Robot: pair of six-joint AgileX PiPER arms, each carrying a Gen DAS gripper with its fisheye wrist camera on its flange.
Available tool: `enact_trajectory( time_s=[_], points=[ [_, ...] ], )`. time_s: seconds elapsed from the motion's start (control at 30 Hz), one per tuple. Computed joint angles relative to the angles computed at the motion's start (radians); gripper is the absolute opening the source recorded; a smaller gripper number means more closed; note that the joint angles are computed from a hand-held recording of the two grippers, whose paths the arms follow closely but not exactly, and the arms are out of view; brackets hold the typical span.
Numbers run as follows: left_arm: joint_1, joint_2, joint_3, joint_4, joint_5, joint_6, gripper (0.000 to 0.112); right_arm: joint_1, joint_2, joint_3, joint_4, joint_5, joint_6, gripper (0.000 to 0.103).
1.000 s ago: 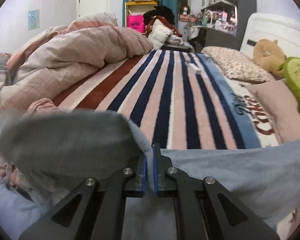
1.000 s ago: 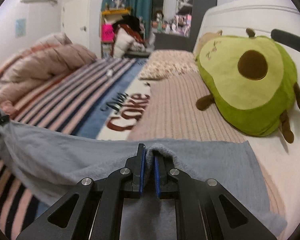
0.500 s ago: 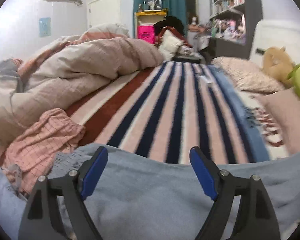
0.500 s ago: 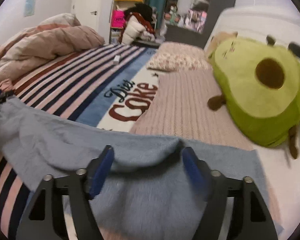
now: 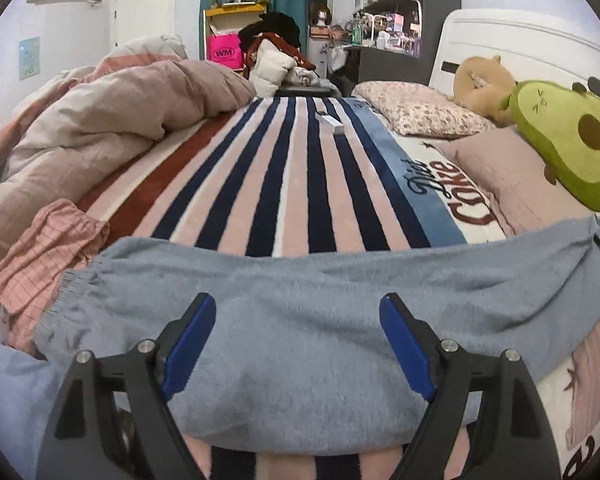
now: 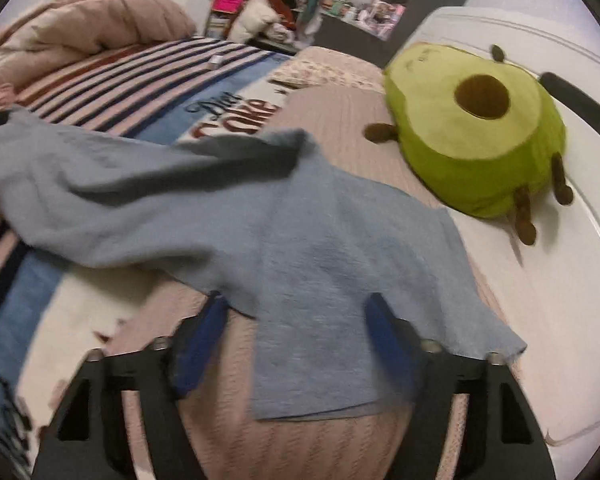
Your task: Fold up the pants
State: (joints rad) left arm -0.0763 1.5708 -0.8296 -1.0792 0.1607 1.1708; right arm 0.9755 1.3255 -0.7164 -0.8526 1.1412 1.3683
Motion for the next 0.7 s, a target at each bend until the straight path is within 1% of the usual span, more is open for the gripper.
enact_trajectory(
  time_s=[0.07, 0.1, 0.17, 0.2, 0.27, 0.3, 0.37, 0.4, 0.47, 0.57, 0.6, 0.63, 0.67, 0.7],
  points=[
    [-0.019, 0.012, -0.004, 0.007, -0.013, -0.007, 0.081, -0.008, -0.029, 0.000, -0.012, 0.007, 0.012, 0.027],
    [-0.024, 0.023, -0.009, -0.005, -0.016, 0.006, 0.081, -0.021, -0.045, -0.004, -0.016, -0.001, 0.001, 0.022],
    [-0.038, 0.041, -0.022, 0.011, -0.015, -0.008, 0.081, -0.063, -0.058, -0.024, -0.015, -0.036, -0.045, 0.016],
    [-0.046, 0.048, -0.027, 0.011, -0.015, -0.003, 0.081, -0.087, -0.075, -0.032, 0.004, -0.058, -0.079, 0.016],
    [-0.053, 0.053, -0.026, -0.044, -0.020, 0.058, 0.081, -0.138, -0.111, -0.044, 0.056, -0.105, -0.153, 0.016],
    [-0.054, 0.054, -0.025, -0.071, -0.019, 0.089, 0.081, -0.160, -0.128, -0.050, 0.102, -0.115, -0.203, 0.016],
    [-0.056, 0.058, -0.028, -0.072, -0.015, 0.087, 0.081, -0.178, -0.134, -0.054, 0.172, -0.109, -0.268, 0.016],
    [-0.058, 0.058, -0.028, -0.073, -0.014, 0.085, 0.081, -0.176, -0.136, -0.050, 0.176, -0.105, -0.269, 0.019],
    [-0.066, 0.057, -0.029, -0.035, -0.019, 0.047, 0.081, -0.157, -0.156, -0.031, 0.168, -0.079, -0.244, 0.025],
    [-0.074, 0.046, -0.025, -0.007, -0.021, 0.027, 0.081, -0.124, -0.217, -0.010, 0.152, -0.038, -0.182, 0.025],
    [-0.080, 0.041, -0.023, 0.011, -0.025, 0.009, 0.081, -0.108, -0.231, -0.007, 0.139, -0.011, -0.155, 0.022],
    [-0.083, 0.039, -0.023, 0.018, -0.027, 0.000, 0.081, -0.094, -0.232, -0.009, 0.122, 0.023, -0.142, 0.017],
    [-0.083, 0.036, -0.024, 0.022, -0.025, -0.004, 0.081, -0.092, -0.227, -0.009, 0.114, 0.037, -0.145, 0.007],
    [-0.089, 0.037, -0.030, 0.051, -0.025, -0.040, 0.081, -0.100, -0.227, -0.009, 0.107, 0.041, -0.151, 0.006]
  ],
)
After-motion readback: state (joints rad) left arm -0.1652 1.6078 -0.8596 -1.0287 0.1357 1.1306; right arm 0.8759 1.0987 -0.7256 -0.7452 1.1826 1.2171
